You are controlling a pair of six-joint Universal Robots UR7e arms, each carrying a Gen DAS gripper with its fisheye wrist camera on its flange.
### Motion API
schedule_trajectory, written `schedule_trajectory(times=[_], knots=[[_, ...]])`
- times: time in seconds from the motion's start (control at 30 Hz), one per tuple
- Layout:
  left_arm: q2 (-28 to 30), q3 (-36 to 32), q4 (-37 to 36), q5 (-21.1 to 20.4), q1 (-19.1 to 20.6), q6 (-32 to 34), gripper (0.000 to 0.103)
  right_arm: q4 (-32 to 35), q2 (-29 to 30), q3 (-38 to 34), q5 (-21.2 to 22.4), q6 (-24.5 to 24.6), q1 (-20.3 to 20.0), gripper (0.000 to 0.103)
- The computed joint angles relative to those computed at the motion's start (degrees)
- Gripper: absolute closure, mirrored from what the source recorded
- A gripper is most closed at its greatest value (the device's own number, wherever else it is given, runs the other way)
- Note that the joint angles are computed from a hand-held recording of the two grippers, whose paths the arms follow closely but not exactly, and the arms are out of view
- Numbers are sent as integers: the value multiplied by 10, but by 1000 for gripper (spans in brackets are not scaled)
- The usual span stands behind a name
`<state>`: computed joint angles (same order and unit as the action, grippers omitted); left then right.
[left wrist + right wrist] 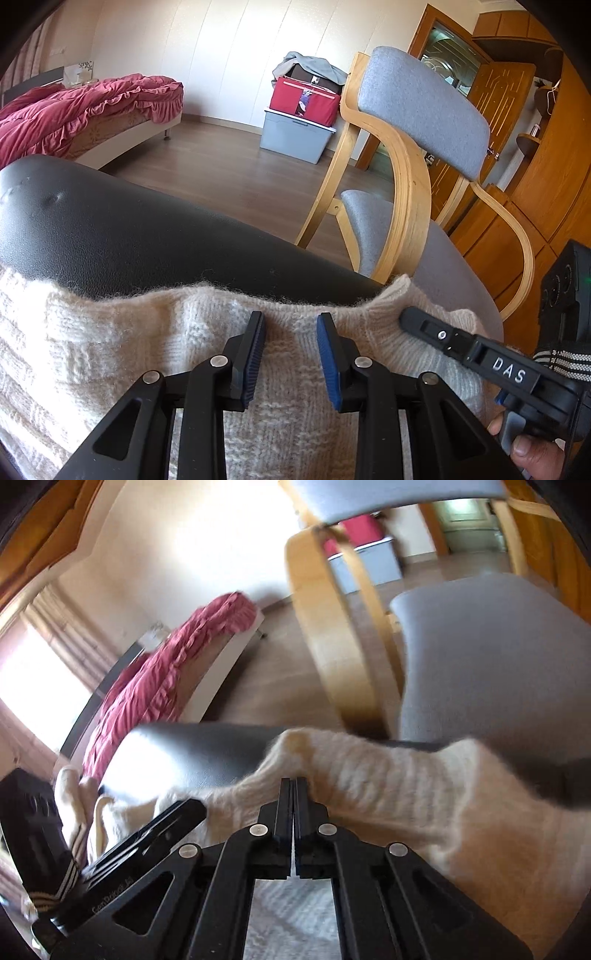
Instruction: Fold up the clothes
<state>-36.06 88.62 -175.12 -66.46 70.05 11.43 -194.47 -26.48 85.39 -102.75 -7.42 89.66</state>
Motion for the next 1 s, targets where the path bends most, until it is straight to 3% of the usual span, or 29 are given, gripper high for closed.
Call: schedule_trajectory(times=[0.17, 0.27, 0.37, 0.47, 0.5, 0.67, 0.8, 0.87, 0.97, 1.0], knots=[[-2, 1, 2, -6, 2, -4, 74, -61, -9, 27, 68, 12, -12, 99], [-1, 1, 1, -1, 1, -2, 74, -64, -14, 29, 74, -26, -3, 98], [-1, 0, 2, -2, 1, -3, 74, 36, -3, -8, 100, -72, 0, 98], [-1, 1, 2, -2, 1, -3, 74, 124, 20, -54, 58, -45, 2, 103], [-1, 1, 2, -2, 0, -2, 74, 112, 15, -48, 78, -24, -6, 103], [-2, -1, 5, -7, 2, -5, 74, 42, 18, -46, 67, 21, -13, 101], [-2, -3, 7, -13, 4, -7, 74, -87, -27, 34, 125, 76, -34, 99], [-1, -2, 6, -11, 3, -5, 74, -129, -45, 53, 75, 93, -20, 99], [-2, -2, 6, -11, 3, -5, 74, -101, -65, 52, -62, 26, 13, 97], [-1, -1, 5, -10, 3, -4, 74, -76, -68, 48, -76, 18, 16, 97]])
